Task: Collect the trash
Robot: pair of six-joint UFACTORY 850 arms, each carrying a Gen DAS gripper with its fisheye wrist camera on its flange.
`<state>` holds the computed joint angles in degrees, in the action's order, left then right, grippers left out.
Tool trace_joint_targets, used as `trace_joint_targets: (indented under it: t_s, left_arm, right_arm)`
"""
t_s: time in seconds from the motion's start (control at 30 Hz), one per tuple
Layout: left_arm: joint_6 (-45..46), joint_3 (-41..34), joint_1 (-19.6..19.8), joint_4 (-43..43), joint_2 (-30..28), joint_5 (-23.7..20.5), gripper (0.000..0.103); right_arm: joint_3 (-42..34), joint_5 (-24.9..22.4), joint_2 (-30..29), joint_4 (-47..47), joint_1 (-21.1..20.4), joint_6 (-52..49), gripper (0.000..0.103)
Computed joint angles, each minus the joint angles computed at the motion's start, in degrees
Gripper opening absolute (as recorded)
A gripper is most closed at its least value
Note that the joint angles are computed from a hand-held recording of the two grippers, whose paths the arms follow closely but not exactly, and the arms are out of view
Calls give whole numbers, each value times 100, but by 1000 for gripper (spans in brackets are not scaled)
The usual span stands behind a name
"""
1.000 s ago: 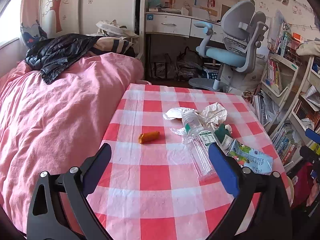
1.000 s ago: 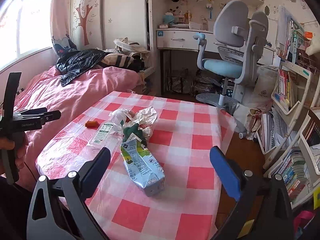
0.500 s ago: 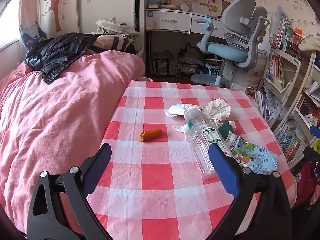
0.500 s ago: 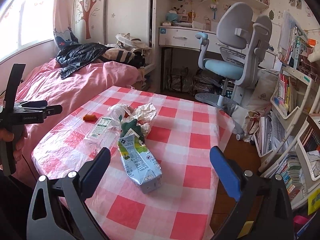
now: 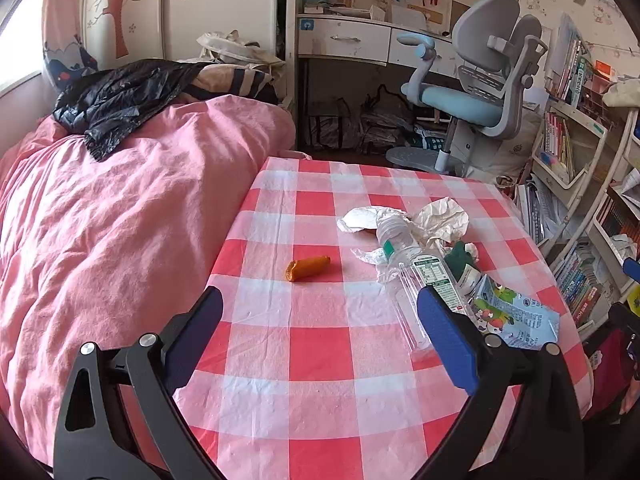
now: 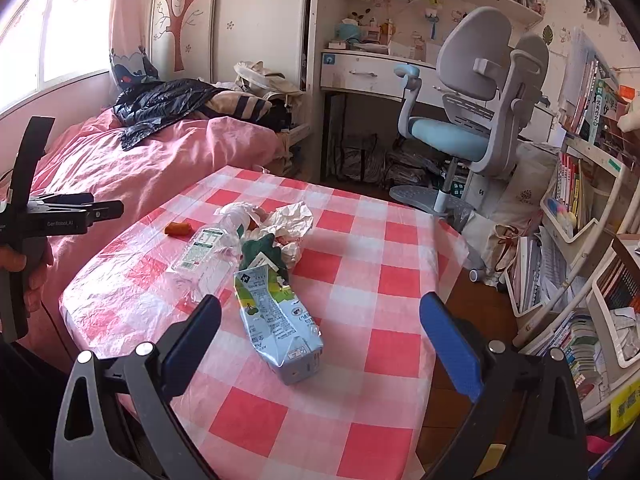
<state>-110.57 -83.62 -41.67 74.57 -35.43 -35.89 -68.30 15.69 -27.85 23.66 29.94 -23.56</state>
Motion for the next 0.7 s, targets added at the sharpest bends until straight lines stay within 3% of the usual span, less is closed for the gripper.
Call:
trace_joint_targets:
  t_s: [0.7]
  left_arm:
    - [54, -1, 21, -91, -13, 9, 94]
  right_arm:
    - [-31, -10, -40, 230, 30, -305, 95]
